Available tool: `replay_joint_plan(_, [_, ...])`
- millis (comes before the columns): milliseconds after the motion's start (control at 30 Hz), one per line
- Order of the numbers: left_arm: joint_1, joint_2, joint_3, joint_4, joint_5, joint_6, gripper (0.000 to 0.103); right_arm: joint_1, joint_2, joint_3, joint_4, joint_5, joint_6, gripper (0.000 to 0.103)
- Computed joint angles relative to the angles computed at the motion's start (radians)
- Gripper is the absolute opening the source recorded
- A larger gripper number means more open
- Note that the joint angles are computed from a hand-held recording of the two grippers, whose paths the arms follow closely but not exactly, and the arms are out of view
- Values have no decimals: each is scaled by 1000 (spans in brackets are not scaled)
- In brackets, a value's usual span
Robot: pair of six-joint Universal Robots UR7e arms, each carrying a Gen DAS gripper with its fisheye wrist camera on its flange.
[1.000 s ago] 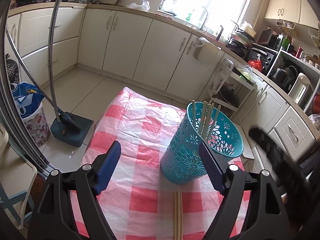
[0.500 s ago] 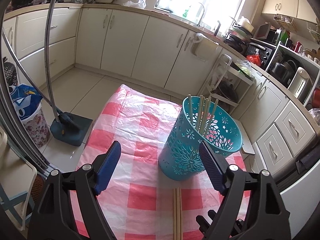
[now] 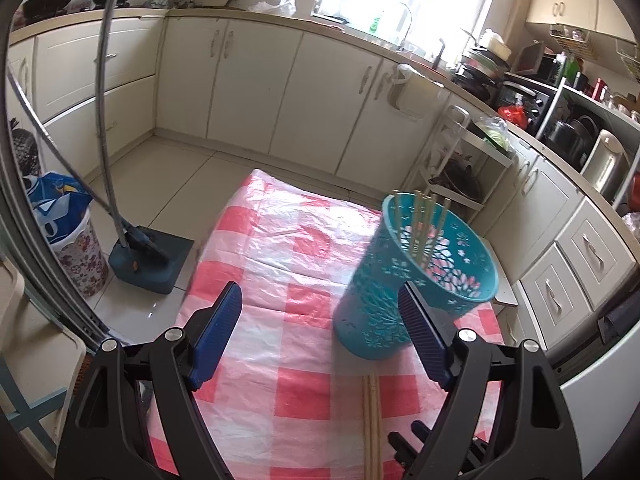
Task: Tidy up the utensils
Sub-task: 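Lower both open tools to the chopsticks lying beside the basket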
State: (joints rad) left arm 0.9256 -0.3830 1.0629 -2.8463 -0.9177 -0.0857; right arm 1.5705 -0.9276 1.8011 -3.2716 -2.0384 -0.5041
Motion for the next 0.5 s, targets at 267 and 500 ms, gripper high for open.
replay_joint_plan(267, [39, -27, 8, 67, 33, -79, 76, -10, 7, -28, 73, -29, 60, 26])
replay_joint_plan(500, [41, -22, 6, 104, 31, -66, 76, -4, 24, -46, 100, -42, 54, 26])
